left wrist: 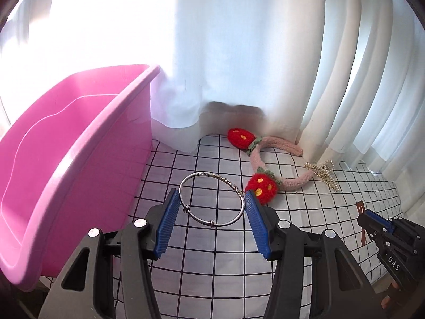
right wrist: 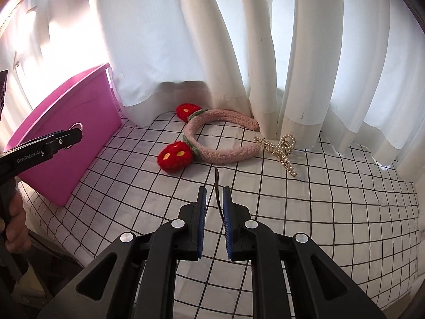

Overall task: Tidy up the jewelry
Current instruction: 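Carry the bangle with the left tool while the right tool carries the hairpin, releasing both into the bin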

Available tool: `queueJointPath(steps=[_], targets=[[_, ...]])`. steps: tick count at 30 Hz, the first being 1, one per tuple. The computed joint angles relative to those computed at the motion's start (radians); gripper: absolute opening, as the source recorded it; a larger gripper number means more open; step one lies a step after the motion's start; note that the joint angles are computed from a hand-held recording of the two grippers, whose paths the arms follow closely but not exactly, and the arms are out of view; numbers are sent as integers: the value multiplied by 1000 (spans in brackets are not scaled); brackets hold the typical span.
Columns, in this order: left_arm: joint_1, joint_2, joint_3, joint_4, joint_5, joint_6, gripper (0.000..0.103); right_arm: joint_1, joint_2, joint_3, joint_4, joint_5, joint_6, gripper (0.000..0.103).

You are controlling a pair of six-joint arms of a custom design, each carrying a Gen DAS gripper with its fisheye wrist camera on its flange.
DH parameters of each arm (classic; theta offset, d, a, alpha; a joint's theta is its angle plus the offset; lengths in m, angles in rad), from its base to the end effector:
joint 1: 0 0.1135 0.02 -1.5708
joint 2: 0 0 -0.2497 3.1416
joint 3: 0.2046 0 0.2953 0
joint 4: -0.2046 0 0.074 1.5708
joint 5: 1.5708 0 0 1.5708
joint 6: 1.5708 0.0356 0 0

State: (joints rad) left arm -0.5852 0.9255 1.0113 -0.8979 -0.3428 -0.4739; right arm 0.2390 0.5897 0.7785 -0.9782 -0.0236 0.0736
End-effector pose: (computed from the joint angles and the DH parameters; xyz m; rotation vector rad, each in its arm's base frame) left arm 0.1956 -0.1153 0.3195 -0.0308 2.3262 -0.1207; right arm 0.1576 0.0393 0.2878 -0.2070 2.3581 0.1794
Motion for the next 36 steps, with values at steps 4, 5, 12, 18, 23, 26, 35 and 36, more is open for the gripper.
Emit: queueJointPath(steps=[4,5,12,18,23,26,35,36], targets=[[-5,-45,72,-73,-41,-15,50,70,49,104,0,14,2,12],[-4,-54,92,-95,-52,-20,50,96,63,129,4,22,5,12],[72,-113,230,-207,-88,2,50,285,211,301,79,68,20,12],[326,-153,305,-232,-11,136,50,449,401,477,185,91,31,12],[666,-164,319,-213,162,297,50,560,585,628,254,86,34,12],[853,-149,298,-188,268,384,50,605,702,711,280,62,56,12],[1151,-31,229,-125,486,531,50,706,1074,1004,228,72,70,12],[1162,-14,225,-117,500,541,50,708,1104,1026,221,72,75,12]])
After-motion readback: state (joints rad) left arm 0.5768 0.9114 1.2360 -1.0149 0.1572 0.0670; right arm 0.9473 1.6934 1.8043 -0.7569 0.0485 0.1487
